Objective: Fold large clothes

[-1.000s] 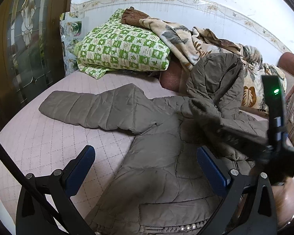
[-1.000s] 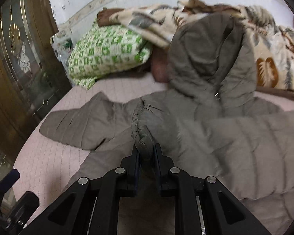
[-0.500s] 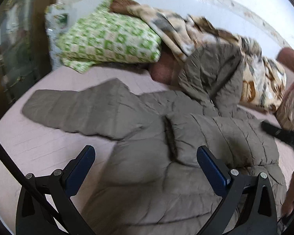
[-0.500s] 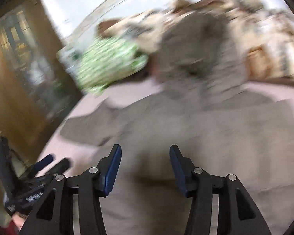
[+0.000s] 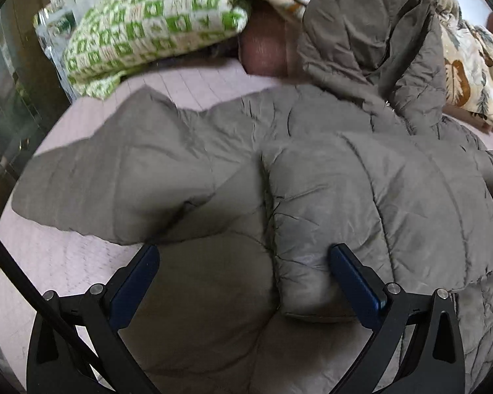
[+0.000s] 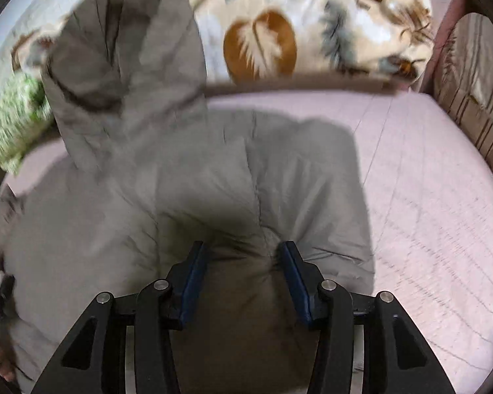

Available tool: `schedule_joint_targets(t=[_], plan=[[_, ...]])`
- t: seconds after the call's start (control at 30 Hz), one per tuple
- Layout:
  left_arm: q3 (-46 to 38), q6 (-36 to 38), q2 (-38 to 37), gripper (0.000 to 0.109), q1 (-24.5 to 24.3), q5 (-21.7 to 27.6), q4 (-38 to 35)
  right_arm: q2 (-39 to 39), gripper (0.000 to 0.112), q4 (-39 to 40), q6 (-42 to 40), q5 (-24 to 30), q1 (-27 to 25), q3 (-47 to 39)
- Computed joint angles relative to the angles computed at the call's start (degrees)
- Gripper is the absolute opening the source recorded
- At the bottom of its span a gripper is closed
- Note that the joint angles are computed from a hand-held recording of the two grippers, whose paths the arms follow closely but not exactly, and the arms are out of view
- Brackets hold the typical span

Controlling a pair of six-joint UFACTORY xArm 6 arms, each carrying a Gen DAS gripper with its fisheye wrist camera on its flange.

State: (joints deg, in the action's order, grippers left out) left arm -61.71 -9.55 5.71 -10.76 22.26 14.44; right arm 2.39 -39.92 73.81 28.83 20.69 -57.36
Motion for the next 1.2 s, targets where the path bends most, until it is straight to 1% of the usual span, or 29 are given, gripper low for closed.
schedule_joint_targets(t=[0.1, 0.17, 0.2, 0.27, 0.33, 0.4, 0.47, 0.5, 0.53, 0.57, 0.6, 0.63, 0.7, 0.77, 0.8, 0.87, 0.9, 0.97, 1.03, 1.1, 1.13, 1.2], plan=[[-0.8, 2.4, 0.7, 0.103, 0.0, 0.6, -2.5, 0.7, 0.052, 1.4, -2.0, 0.0, -0.4, -0.3], [0.2, 4.0, -1.0, 0.103, 0.3, -0.2, -5.4, -0.4, 0.052, 2.4, -2.5, 1.6, 0.0, -0.5], [0.8, 5.2, -1.8, 0.103, 0.4, -1.1, -7.1, -2.1, 0.052, -0.2, -0.2, 3.1, 1.0, -0.3], [2.4, 6.5, -3.9, 0.103, 0.4, -3.2, -9.1, -4.7, 0.052, -5.2, 4.1, 3.1, 3.2, 0.4], [3.2, 7.7, -4.9, 0.103, 0.5, -4.2, -10.4, -5.6, 0.052, -7.6, 6.2, 4.2, 5.7, -0.2], [2.6, 9.0, -4.5, 0.103, 0.2, -2.3, -11.2, -3.8, 0.052, -5.8, 4.3, 3.3, 8.0, -2.3], [2.1, 7.9, -3.6, 0.103, -0.1, -0.1, -8.9, -0.4, 0.052, -3.6, 1.7, 4.0, 9.8, -5.5], [1.6, 7.1, -2.7, 0.103, -0.3, 1.2, -6.7, 1.8, 0.052, -2.2, 0.0, 5.1, 10.7, -7.5], [1.6, 6.3, -2.1, 0.103, -0.4, 1.5, -5.1, 4.0, 0.054, 0.0, -2.0, 6.8, 11.4, -9.5], [1.4, 6.5, -1.5, 0.103, -0.4, 1.7, -4.9, 7.1, 0.055, 3.4, -5.2, 9.5, 11.9, -12.3], [1.4, 6.5, -1.6, 0.103, -0.4, 1.8, -5.1, 8.9, 0.056, 4.4, -6.6, 10.8, 12.1, -13.6], [1.5, 6.2, -2.2, 0.103, -0.3, 1.8, -5.4, 9.2, 0.056, 3.6, -6.3, 10.8, 12.1, -13.8], [2.5, 9.3, -4.8, 0.103, 0.0, 0.4, -9.8, 7.1, 0.056, 5.1, -5.7, 10.4, 12.0, -12.6], [3.8, 12.4, -7.7, 0.103, 0.5, -1.5, -14.2, 1.4, 0.056, 4.5, -2.3, 5.6, 12.1, -7.8], [4.7, 13.8, -9.6, 0.103, 0.8, -2.5, -16.5, -2.2, 0.056, 2.0, 0.2, 4.9, 13.3, -5.2], [7.0, 18.7, -13.9, 0.103, 1.5, -3.8, -23.4, -7.9, 0.059, -1.8, 3.6, 8.1, 16.9, -2.1], [8.0, 19.8, -15.4, 0.103, 1.8, -4.1, -25.0, -11.1, 0.06, -4.1, 6.5, 10.1, 19.6, 0.0], [11.2, 21.1, -19.7, 0.103, 2.8, -5.0, -27.6, -16.3, 0.071, -7.4, 13.2, 10.8, 24.0, 4.4], [15.5, 23.9, -25.1, 0.103, 3.9, -5.0, -30.9, -20.5, 0.071, -9.4, 20.0, 13.9, 30.0, 8.8], [20.0, 26.7, -30.3, 0.103, 5.1, -5.6, -33.7, -22.5, 0.071, -10.6, 25.1, 16.5, 35.4, 11.6], [22.6, 28.3, -33.1, 0.103, 5.7, -6.1, -35.2, -23.2, 0.071, -9.9, 26.8, 16.9, 37.4, 13.0], [27.0, 30.3, -38.1, 0.103, 7.6, -5.8, -35.9, -24.5, 0.071, -10.2, 30.8, 17.5, 41.1, 15.5]])
